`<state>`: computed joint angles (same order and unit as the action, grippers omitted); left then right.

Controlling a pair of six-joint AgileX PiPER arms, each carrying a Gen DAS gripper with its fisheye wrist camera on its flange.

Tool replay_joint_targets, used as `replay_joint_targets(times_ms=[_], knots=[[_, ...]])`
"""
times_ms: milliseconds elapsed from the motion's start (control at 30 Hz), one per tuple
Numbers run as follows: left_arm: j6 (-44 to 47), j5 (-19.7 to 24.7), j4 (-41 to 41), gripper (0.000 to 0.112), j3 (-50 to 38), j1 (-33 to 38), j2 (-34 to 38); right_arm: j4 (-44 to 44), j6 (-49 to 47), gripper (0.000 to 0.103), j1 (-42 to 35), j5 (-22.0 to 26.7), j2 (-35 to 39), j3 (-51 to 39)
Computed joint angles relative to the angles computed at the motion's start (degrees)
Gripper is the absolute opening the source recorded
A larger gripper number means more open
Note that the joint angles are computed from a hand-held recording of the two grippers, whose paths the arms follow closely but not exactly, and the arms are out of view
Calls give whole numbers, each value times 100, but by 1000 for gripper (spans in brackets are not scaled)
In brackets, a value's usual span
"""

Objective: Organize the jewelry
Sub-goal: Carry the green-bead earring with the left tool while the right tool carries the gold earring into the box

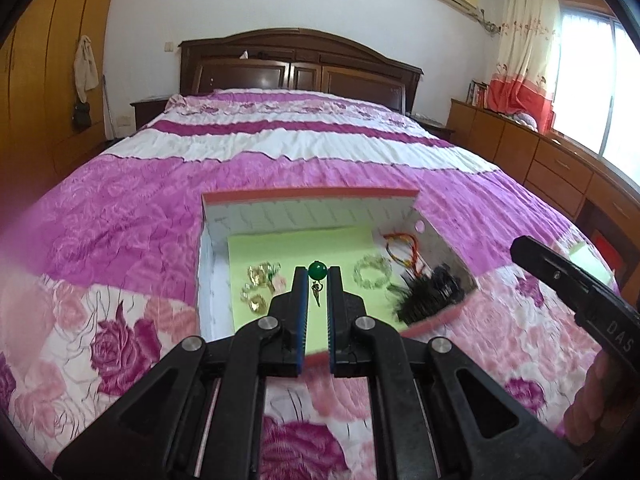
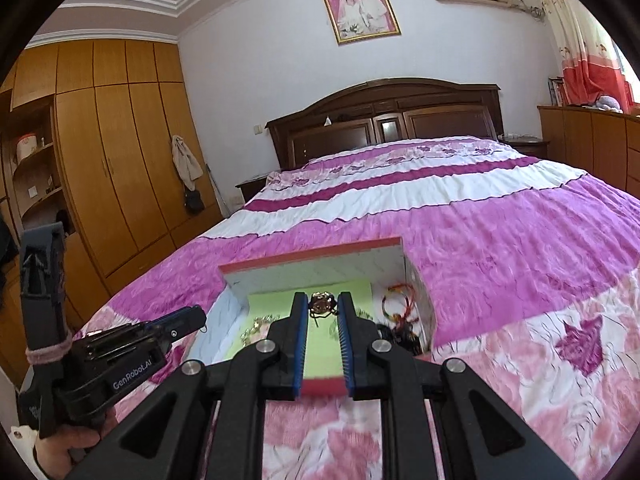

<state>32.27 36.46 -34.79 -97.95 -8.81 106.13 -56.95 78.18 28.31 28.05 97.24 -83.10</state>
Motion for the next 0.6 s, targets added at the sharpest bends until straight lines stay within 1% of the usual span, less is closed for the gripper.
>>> replay_joint_targets(times_ms=[133,233,433,600], knots=[[-138,-361,210,0,-156,-96,208,-62,-48,17,-102,47,479,-452],[-381,-474,463,0,-403,-164,475,115,-268,17,-195,31,794,-773],[-801,-479,851,0,-780,-239,923,784,-971,17,-366,-22,1439,-1402],[-1116,-308,1183,0,-1047,-267,1214,1444,-1608,17,-477,3,1820,-1748]])
